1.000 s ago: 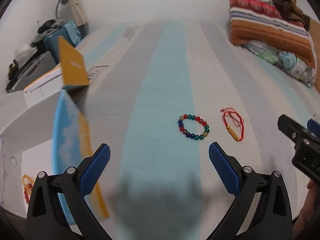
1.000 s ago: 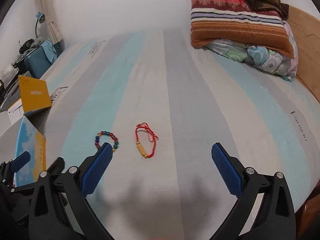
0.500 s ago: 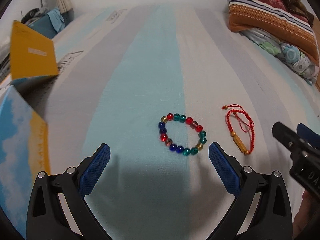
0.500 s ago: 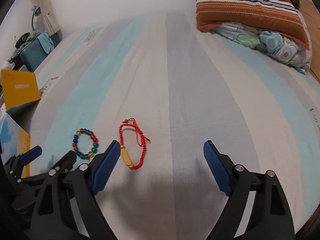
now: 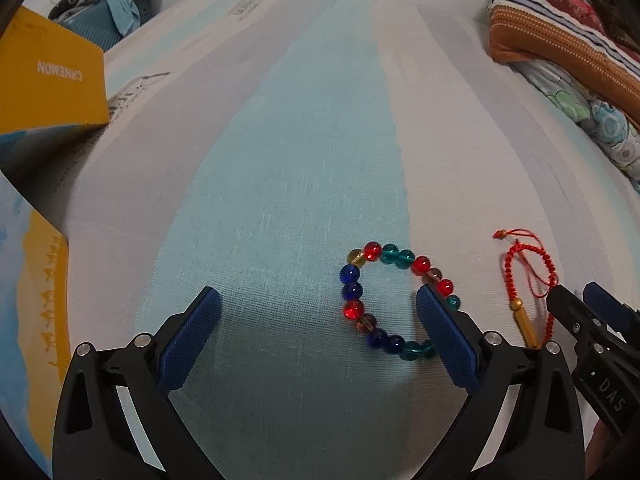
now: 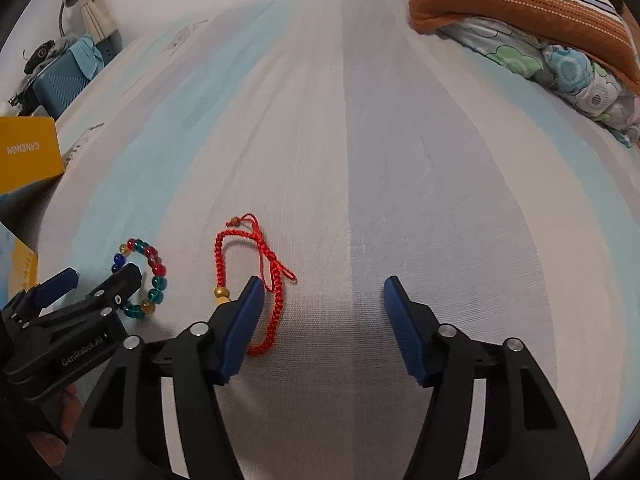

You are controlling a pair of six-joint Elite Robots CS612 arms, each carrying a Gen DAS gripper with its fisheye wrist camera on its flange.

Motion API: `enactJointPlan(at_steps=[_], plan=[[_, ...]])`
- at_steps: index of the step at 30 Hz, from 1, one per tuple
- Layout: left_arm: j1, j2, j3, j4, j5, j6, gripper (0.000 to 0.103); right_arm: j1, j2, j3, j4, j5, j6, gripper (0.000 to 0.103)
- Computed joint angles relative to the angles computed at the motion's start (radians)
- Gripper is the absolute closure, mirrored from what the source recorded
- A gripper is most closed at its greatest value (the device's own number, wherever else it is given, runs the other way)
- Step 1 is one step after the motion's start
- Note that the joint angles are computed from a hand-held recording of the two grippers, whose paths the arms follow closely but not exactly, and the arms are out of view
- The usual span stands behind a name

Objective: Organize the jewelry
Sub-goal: 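Grasp the multicolour bead bracelet with the left tool while the right tool grasps the red cord bracelet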

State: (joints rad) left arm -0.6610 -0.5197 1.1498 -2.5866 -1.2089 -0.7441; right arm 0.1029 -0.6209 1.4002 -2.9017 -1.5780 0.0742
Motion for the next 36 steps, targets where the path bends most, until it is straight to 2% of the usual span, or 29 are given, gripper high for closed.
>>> enactJointPlan(at_steps=[3, 7, 13, 23, 30, 36], plan=[[0.0, 0.001, -0.003, 0.009, 0.006, -0.009, 0.015, 0.001, 0.001, -0.002, 0.006, 0.006, 0.0, 0.048], [0.002, 0.001, -0.003, 0.019, 0.006, -0.024, 0.022, -0.003, -0.008, 0.013, -0.025, 0.05, -0.003, 0.048], [0.004, -0.005, 0.004, 0.029, 0.007, -0.046, 0.04, 0.003, -0.012, 0.019, -0.018, 0.074, -0.047, 0.048], [0.004, -0.009, 0.006, 0.031, -0.007, -0.023, 0.07, 0.011, -0.01, 0.019, -0.015, 0.081, -0.075, 0.048], [0.002, -0.01, 0.003, 0.042, -0.015, -0.012, 0.091, 0.018, -0.003, 0.006, 0.018, 0.061, -0.087, 0.062], [0.004, -0.013, 0.01, 0.027, -0.024, -0.018, 0.091, 0.027, 0.001, 0.003, 0.02, 0.021, -0.104, 0.083]])
